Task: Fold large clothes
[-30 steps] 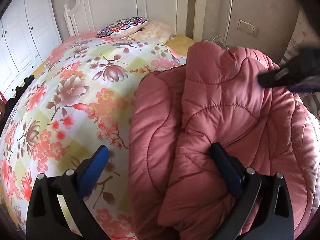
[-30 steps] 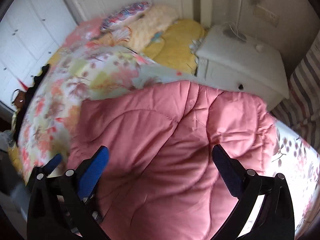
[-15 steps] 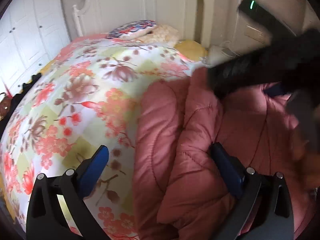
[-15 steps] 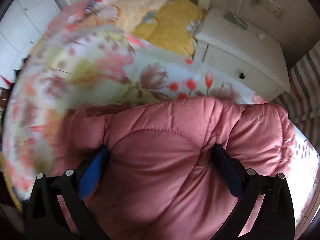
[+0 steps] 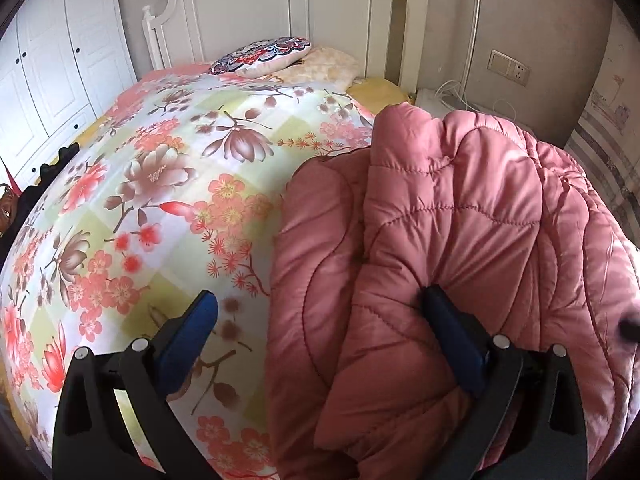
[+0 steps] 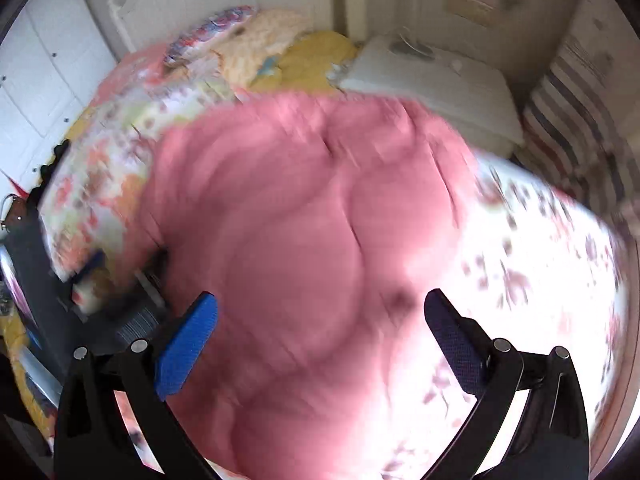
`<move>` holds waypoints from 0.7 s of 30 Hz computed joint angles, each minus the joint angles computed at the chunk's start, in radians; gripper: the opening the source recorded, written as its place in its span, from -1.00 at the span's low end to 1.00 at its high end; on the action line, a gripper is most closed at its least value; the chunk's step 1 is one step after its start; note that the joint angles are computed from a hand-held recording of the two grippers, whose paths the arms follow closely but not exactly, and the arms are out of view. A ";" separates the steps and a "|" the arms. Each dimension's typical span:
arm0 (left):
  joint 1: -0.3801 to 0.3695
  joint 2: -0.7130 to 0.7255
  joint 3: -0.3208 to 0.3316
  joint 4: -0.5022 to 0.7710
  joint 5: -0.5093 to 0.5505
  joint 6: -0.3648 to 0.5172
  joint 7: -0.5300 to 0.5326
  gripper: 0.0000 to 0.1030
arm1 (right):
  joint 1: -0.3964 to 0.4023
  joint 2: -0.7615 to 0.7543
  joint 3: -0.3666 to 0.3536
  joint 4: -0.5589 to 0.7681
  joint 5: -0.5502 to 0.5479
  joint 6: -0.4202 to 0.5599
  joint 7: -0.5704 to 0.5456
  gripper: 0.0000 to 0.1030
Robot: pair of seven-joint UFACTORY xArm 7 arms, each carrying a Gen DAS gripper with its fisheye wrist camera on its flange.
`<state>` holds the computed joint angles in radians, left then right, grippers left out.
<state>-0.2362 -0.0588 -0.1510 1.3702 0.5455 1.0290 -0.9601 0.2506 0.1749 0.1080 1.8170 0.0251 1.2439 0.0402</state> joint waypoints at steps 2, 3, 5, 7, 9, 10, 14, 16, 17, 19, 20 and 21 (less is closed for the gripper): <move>-0.006 0.012 -0.007 0.014 0.023 0.022 0.001 0.96 | 0.007 -0.016 0.000 -0.111 -0.029 -0.071 0.002 0.91; -0.010 0.019 -0.009 0.024 0.034 0.038 0.000 0.96 | 0.013 -0.030 0.002 -0.144 -0.048 -0.109 0.001 0.91; -0.017 0.024 -0.008 0.035 0.047 0.054 0.007 0.96 | 0.007 -0.052 0.003 -0.132 -0.037 -0.079 -0.012 0.91; -0.017 0.018 -0.001 0.030 0.032 0.049 0.018 0.96 | -0.012 -0.137 -0.002 -0.194 0.016 -0.097 -0.041 0.91; -0.013 0.013 0.006 0.025 0.012 0.037 0.032 0.96 | -0.024 -0.240 -0.006 -0.293 0.002 -0.122 -0.036 0.91; -0.012 0.014 0.005 0.025 0.012 0.037 0.034 0.96 | -0.031 -0.294 -0.005 -0.357 -0.018 -0.144 -0.018 0.91; -0.020 0.025 -0.004 0.036 0.057 0.052 0.036 0.96 | -0.043 -0.339 0.022 -0.510 -0.109 -0.201 0.053 0.91; -0.025 0.032 -0.006 0.042 0.082 0.070 0.029 0.96 | -0.033 -0.323 0.034 -0.545 -0.135 -0.239 0.040 0.91; -0.026 0.031 -0.003 0.040 0.082 0.067 0.033 0.96 | -0.030 -0.322 0.032 -0.543 -0.130 -0.244 0.032 0.91; -0.022 0.024 0.005 0.034 0.055 0.051 0.044 0.96 | -0.033 -0.337 0.015 -0.510 -0.087 -0.203 0.016 0.91; -0.020 0.025 0.006 0.036 0.047 0.050 0.048 0.96 | -0.037 -0.349 0.012 -0.511 -0.083 -0.208 0.017 0.91; -0.019 0.025 0.006 0.037 0.046 0.050 0.049 0.96 | -0.041 -0.376 0.013 -0.519 -0.094 -0.212 0.024 0.91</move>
<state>-0.2553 -0.0334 -0.1446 1.4068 0.5911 1.0794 -0.9115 0.2097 -0.2009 0.1213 1.2979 -0.0691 1.0317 0.0637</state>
